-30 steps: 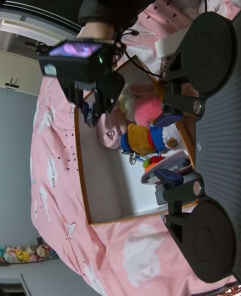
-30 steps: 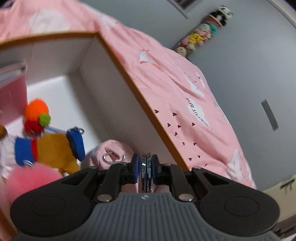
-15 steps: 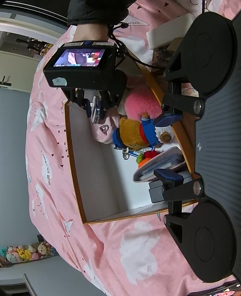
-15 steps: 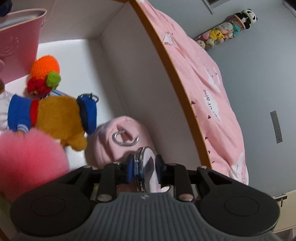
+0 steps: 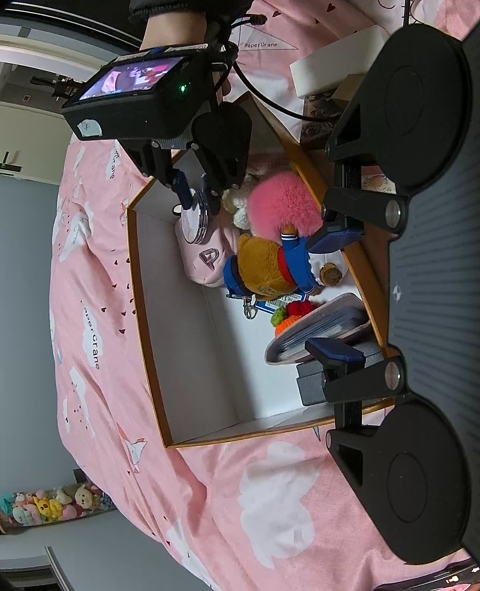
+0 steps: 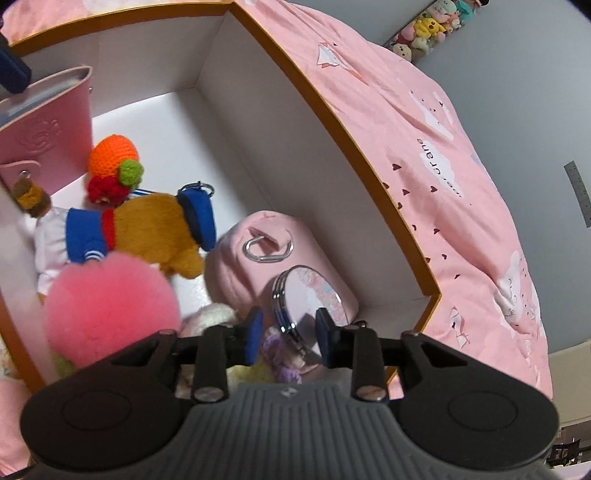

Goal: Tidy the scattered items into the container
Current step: 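Lower the compact mirror into the box and open the right gripper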

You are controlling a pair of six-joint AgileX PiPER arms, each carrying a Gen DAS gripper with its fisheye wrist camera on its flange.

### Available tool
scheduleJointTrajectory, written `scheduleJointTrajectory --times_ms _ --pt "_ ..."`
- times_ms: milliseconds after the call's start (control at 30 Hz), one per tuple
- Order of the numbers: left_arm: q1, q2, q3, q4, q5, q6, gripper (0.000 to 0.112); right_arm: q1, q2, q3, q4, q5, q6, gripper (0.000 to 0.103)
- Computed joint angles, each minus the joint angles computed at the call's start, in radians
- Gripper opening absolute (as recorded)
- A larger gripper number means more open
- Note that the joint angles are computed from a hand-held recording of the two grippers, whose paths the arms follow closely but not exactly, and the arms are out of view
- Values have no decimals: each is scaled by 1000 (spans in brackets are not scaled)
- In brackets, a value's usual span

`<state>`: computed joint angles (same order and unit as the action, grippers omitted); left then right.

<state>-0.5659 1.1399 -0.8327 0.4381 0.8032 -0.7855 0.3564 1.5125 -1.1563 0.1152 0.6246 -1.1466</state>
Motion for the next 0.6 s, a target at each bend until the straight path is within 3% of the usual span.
scheduleJointTrajectory --times_ms 367,467,600 --pt "0 -1 2 -1 -4 3 59 -8 20 11 4 -37 -2 21" --pt "0 -2 2 -3 -2 3 59 1 42 12 -33 -66 56 19" --pt "2 -1 3 -3 -4 4 59 4 72 -22 -46 -36 133 19"
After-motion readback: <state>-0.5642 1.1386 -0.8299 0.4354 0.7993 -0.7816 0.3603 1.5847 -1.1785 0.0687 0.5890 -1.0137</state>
